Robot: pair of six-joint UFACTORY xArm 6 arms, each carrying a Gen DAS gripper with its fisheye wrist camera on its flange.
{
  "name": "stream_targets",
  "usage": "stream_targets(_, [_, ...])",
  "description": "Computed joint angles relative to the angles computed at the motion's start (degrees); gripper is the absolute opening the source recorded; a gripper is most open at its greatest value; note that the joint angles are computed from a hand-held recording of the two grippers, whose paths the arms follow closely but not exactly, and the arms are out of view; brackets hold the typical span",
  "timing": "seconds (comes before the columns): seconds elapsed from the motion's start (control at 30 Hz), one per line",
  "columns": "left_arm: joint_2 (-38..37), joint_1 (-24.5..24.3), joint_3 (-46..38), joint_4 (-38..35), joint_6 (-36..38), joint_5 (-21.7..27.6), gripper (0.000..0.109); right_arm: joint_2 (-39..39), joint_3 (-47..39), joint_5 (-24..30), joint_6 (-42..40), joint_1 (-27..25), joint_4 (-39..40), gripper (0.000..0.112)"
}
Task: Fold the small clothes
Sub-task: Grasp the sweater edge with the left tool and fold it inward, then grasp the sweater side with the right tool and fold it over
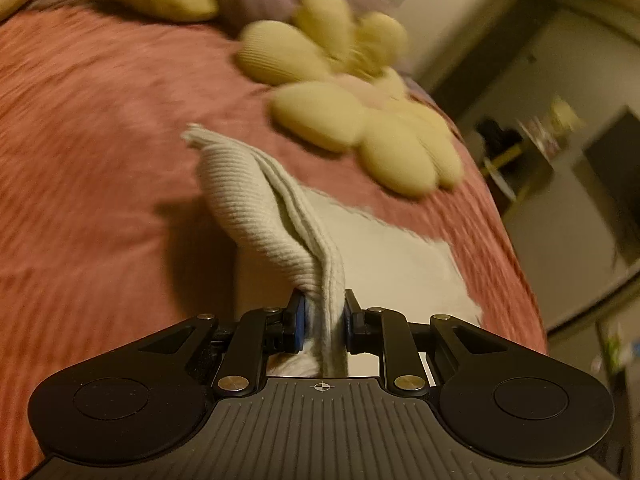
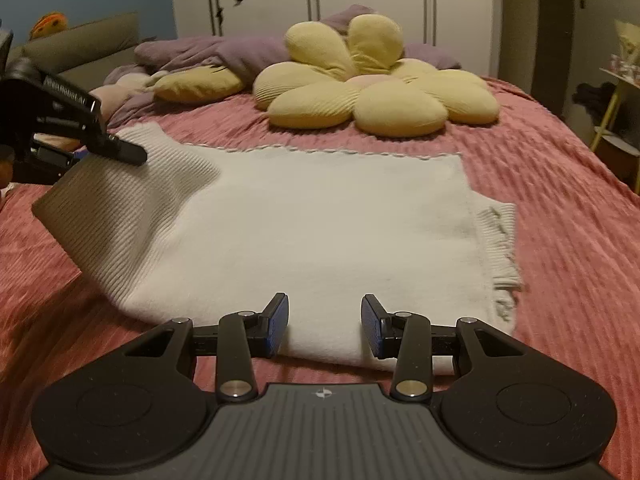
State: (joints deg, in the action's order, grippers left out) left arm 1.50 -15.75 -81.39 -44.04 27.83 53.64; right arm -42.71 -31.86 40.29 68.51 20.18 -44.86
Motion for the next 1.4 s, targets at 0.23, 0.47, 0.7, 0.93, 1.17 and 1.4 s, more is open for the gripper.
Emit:
stream_targets(0.23, [-0.3, -8.4, 5.3, 7.3, -2.5, -4.0, 0.03, -2.9, 2.1, 1.5, 1.5, -1.5, 0.9, 0.04])
stream_targets(0.47, [-4.6, -8.5, 10.1, 1.3, 4.6, -5.2, 0.058, -5.1, 4.0, 1.0, -0.1, -3.2, 3.1, 0.04])
stream_targets(0.7, [-11.9, -4.4, 18.4, 0.8, 2.8, -13.9, 0.06, -7.2, 5.7, -3.6, -1.7, -5.9, 6.5, 0.04])
stream_targets(0.93, [-8.0, -5.4, 17.5, 11.3, -5.3, -10.7, 0.06, -3.1, 3.8, -10.9, -5.5, -9.4, 14.0, 0.04])
stream_targets(1.17, [-10.2, -7.3, 22.0, 10.6, -4.3, -14.8, 0.067, 5.8, 0.8, -22.0, -21.4, -13.8, 36.4, 0.053])
stream_targets(1.4, [-15.0, -4.8, 26.2, 12.3, -5.3, -19.1, 0.069, 15.1, -4.2, -25.2, -38.4, -13.9, 56.5, 0.057])
